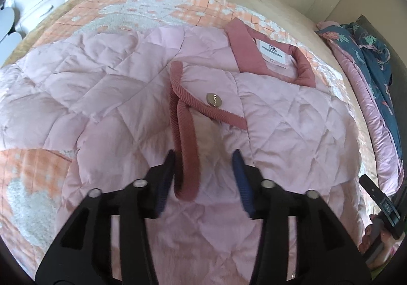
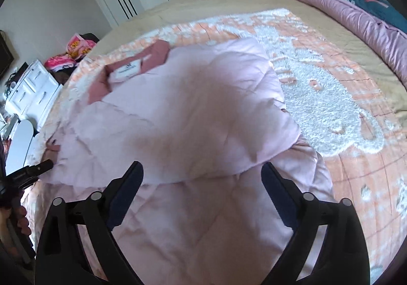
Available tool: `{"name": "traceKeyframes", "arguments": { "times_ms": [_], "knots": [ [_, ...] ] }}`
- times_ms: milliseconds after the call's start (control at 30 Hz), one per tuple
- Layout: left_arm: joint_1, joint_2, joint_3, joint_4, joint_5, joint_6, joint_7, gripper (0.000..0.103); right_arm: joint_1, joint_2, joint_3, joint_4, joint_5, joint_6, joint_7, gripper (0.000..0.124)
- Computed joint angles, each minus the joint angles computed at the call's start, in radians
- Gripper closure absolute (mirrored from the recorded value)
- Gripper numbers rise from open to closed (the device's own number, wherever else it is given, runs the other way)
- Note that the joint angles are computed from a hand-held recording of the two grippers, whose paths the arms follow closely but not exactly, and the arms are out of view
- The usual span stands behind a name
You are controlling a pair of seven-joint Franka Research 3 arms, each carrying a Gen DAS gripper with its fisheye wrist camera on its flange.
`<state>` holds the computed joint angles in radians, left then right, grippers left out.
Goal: Fold large clothes
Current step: 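Reach the left gripper to the other sleeve cuff and grasp it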
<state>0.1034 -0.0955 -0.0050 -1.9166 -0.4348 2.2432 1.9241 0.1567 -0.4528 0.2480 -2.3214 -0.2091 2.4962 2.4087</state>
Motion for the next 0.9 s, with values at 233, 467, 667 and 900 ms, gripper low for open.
{"name": "traceKeyframes", "arguments": {
  "times_ms": [233, 467, 667, 900],
  "knots": [
    [0.0, -0.067, 0.025, -0.034, -0.036, -0.001, -0.002, 0.009, 0.008, -0.038, 0.044, 0.017, -0.027, -0.027, 0.035, 0.025],
    [0.012, -0.095, 0.053, -0.032, -0.009, -0.046, -0.026, 0.009, 0.029, -0.022, 0.081, 0.073, -0.062, -0.035, 0.059, 0.025],
    [0.035, -0.114, 0.08, -0.041, -0.011, -0.045, -0.02, 0.009, 0.055, 0.026, 0.111, 0.149, -0.111, -0.051, 0.086, 0.025],
    [0.07, -0.122, 0.096, -0.049, 0.044, -0.009, -0.039, 0.009, 0.1, 0.113, 0.128, 0.251, -0.184, -0.076, 0.127, 0.025]
  ]
}}
